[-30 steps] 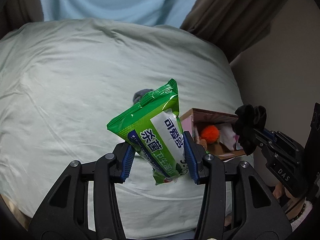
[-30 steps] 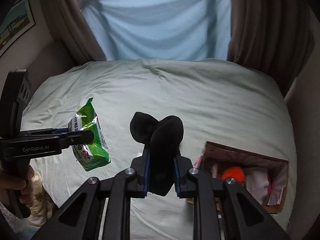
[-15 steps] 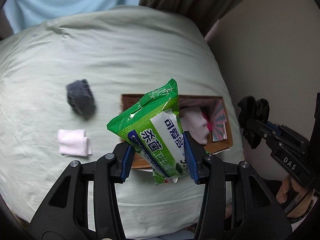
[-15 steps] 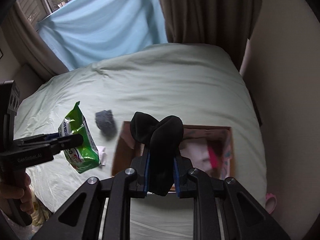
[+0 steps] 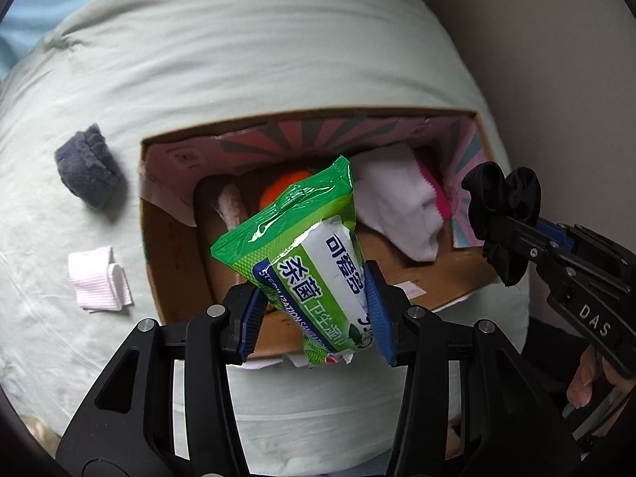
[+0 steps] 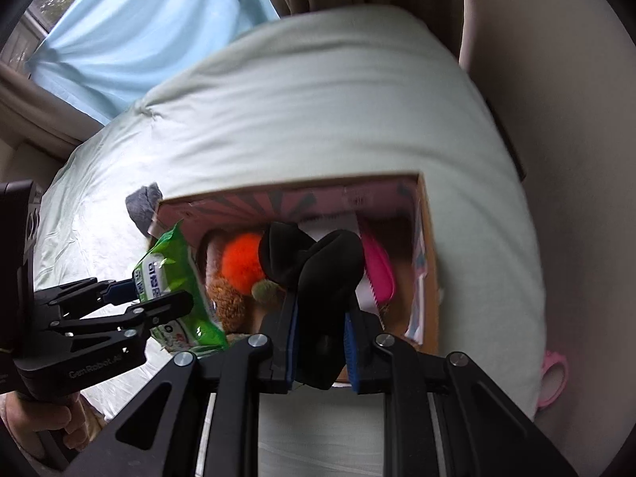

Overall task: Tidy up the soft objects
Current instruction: 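Open the left tool over the box while the right tool releases the black sock inside, then withdraw both tools from the box back over the bed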

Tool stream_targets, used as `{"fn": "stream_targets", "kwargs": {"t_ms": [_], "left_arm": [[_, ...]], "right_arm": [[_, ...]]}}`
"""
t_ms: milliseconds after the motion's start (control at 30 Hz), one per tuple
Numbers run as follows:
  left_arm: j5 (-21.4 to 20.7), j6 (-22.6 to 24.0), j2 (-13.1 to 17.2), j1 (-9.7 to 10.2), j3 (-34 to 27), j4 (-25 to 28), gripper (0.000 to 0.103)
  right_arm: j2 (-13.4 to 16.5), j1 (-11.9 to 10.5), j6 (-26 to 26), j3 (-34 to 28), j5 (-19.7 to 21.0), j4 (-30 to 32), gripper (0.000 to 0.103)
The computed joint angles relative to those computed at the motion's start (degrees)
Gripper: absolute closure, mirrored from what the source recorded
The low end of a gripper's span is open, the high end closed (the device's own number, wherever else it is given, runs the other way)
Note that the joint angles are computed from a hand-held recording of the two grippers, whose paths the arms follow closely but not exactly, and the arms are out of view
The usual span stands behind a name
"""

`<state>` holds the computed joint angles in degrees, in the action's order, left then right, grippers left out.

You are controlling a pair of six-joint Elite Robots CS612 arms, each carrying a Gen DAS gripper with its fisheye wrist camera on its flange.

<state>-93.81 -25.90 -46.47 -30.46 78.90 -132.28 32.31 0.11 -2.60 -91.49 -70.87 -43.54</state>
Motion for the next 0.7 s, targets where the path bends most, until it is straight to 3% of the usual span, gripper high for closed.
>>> {"fn": "stream_targets", "kwargs": {"t_ms": [167,200,233,267,300,367,400,700], "left_arm": [[-1.08,1.83,1.67,0.1,-2.26,3.59,0.058],[-1.0,2.1,1.84,0.08,-2.48,3.88,0.048],[-0.53,2.54,2.1,-0.1,-2.83,4.23,0.026],[-0.34,3.15,2.2,-0.1,-2.84,4.16,0.013],[-0.32,3.72,2.14,-0.12,-2.8,4.1,0.0],[0.15,4.48,1.85,-0.3,-2.54,3.9,0.0],[0.5,4.8,1.7,-0.4,-2.46,4.06,0.0],[2.02,5.14,0.5,-0.81,-1.86,3.9,0.0]], "right_arm": [[0.95,-0.4,0.81,0.47,2.18,0.62,0.085],[1.16,-0.48,1.23,0.5,2.18,0.37,0.08],[1.3,-0.37,1.83,0.58,1.97,-0.12,0.076],[1.5,-0.44,2.48,0.51,2.06,-0.66,0.061],[1.67,-0.51,3.11,0.44,2.55,-1.22,0.039],[2.09,-0.61,3.89,0.28,3.05,-2.68,0.014],[2.06,-0.57,3.54,0.24,2.81,-2.93,0.01],[1.78,-0.12,0.43,0.22,0.54,-4.2,0.01]]}}
